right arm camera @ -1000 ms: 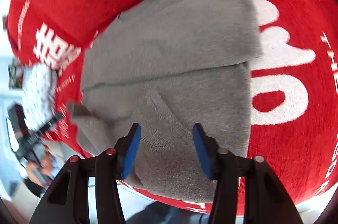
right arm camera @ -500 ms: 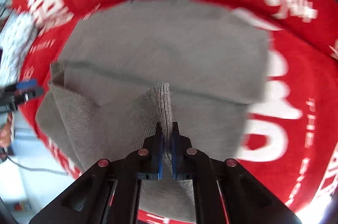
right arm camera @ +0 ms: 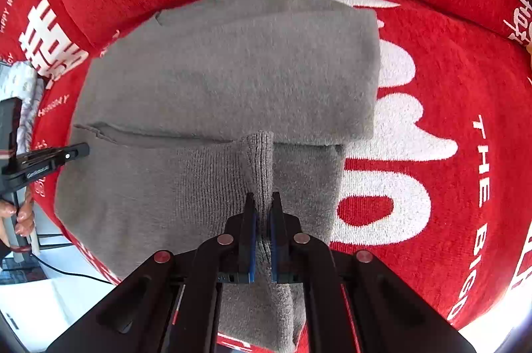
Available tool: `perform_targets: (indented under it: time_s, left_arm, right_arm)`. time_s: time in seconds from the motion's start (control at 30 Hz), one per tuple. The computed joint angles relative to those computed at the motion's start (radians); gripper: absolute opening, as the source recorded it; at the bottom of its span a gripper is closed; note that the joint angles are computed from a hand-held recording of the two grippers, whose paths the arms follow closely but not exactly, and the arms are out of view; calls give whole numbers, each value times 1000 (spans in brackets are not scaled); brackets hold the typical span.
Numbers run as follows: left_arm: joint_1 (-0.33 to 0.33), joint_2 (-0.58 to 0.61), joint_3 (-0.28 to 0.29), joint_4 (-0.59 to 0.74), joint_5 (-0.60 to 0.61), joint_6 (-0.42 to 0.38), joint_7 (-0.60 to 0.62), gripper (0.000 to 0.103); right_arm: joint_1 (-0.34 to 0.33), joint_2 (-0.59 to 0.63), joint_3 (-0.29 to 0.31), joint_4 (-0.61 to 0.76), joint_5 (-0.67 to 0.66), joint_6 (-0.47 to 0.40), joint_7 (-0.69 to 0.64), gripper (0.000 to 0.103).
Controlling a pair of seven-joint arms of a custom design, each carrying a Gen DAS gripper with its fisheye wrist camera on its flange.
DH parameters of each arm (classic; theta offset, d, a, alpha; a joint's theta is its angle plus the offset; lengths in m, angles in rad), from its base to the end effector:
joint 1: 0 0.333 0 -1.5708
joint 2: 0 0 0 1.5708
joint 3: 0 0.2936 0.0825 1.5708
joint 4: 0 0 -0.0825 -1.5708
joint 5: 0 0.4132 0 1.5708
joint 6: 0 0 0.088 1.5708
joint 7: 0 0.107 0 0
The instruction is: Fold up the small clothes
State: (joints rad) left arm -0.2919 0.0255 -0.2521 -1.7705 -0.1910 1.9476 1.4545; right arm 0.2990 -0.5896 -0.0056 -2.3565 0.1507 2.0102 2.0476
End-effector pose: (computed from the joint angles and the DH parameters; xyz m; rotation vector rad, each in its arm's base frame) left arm 0.5198 -0.3278 0.5218 1.7062 -2.4925 0.3329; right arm 0.4168 0.1350 0.5413 -1.7767 2.2416 0.0584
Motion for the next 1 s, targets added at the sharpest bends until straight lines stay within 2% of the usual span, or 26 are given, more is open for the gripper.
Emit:
perform_targets:
  time_s: [0.2,0.33,0.47,0.57,0.7,0.77,1.0]
  left_arm:
    - [14,-61,9,46,-10,-16,-3,7]
    - [21,-12,10,155,28,22,-36,7]
    - [8,118,15,314,125,71,-86,7]
    - [-26,244,29,440,222,95,-129,7]
    - [-92,420,70,610,330,47,-216,7]
    - [-114,483,88,658,352,19,-257,7]
    - [-145,552,115,660,392,-12,-326,8]
  right_arm:
    - [-3,5,-20,69,25,23,-21,7]
    - [-20,74,-31,175,11,67,-66,7]
    - [-47,208,-39,305,-17,110,-136,7]
    - [-73,307,-44,364,0,156,-157,7]
    - [-105,422,-41,409,36,192,-168,7]
    - [-120,471,-36,414,50,207,-166,7]
    - [-156,562,-16,406,80,239,-158,9]
